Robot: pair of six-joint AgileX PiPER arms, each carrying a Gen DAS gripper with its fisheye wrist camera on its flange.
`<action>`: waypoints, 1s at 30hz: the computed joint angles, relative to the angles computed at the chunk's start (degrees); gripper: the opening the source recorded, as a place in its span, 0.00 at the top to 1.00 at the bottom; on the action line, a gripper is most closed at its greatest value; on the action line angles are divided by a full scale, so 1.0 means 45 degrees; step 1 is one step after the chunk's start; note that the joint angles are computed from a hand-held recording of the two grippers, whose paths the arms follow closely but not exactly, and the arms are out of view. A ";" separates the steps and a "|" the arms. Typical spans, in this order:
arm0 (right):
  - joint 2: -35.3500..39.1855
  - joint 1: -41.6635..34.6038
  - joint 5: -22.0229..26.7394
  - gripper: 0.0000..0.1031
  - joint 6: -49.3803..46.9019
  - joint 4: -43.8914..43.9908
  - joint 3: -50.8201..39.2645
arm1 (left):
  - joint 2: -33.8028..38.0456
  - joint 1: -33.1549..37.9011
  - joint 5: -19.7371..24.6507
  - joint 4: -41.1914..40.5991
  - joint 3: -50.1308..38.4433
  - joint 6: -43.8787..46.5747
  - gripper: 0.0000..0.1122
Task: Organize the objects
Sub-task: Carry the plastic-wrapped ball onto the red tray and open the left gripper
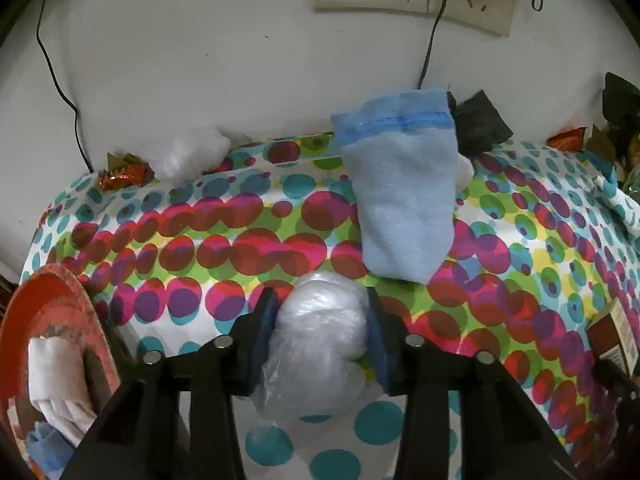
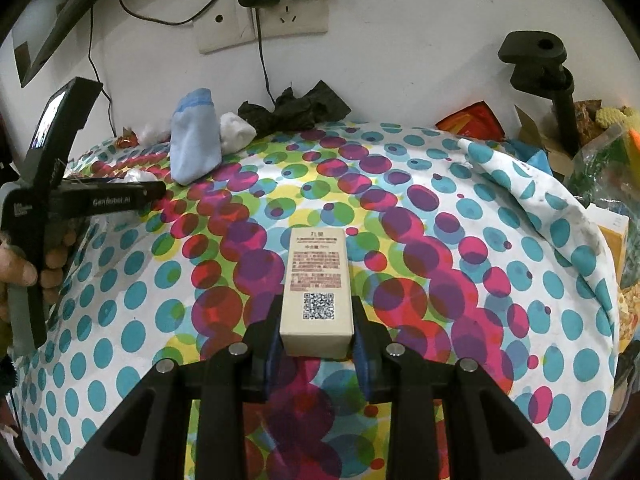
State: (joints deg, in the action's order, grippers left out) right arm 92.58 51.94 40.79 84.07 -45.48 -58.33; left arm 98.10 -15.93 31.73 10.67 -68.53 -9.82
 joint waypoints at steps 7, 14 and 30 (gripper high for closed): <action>0.0157 0.0076 0.0287 0.71 -0.0161 0.0013 -0.0179 | -0.1058 -0.0483 0.0037 0.0921 0.0944 -0.0952 0.69; 0.0163 0.0068 0.0410 0.71 -0.0319 0.0094 -0.0256 | -0.2597 -0.0708 0.0579 0.1255 0.1668 -0.1253 0.69; 0.0536 0.0315 0.1242 0.71 -0.0708 0.0156 -0.0795 | -0.7504 -0.0822 0.1981 0.2672 0.4533 -0.2354 0.68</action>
